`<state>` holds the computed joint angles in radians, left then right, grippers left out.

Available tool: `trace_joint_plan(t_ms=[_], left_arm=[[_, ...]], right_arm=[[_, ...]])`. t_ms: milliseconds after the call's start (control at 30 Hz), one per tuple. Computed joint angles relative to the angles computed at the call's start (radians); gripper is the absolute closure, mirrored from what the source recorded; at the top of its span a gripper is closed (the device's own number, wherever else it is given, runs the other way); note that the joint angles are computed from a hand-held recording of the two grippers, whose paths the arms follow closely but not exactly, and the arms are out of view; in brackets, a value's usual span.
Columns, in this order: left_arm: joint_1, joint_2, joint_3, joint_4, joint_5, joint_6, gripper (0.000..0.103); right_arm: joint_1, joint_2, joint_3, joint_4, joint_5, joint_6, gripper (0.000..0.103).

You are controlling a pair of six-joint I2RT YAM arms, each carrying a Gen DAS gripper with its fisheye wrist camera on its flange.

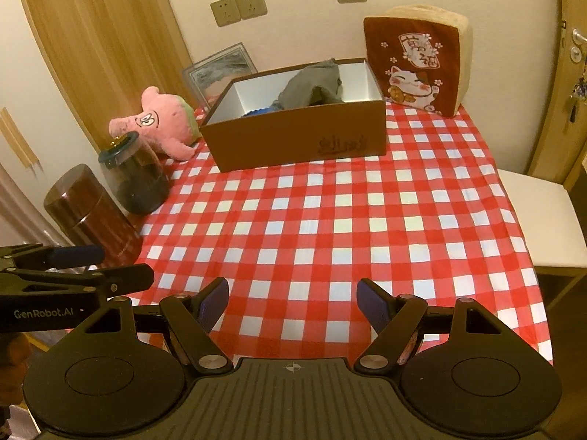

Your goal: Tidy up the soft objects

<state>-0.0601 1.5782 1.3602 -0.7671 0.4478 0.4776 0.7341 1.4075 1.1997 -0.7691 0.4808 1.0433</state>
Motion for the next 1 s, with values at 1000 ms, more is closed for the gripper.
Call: trace_joint_plan(t_ms=[1000], left_arm=[[-0.014, -0.001, 0.006, 0.001, -0.002, -0.012, 0.025]], right_arm=[[-0.003, 0.001, -0.002, 0.001, -0.004, -0.001, 0.026]])
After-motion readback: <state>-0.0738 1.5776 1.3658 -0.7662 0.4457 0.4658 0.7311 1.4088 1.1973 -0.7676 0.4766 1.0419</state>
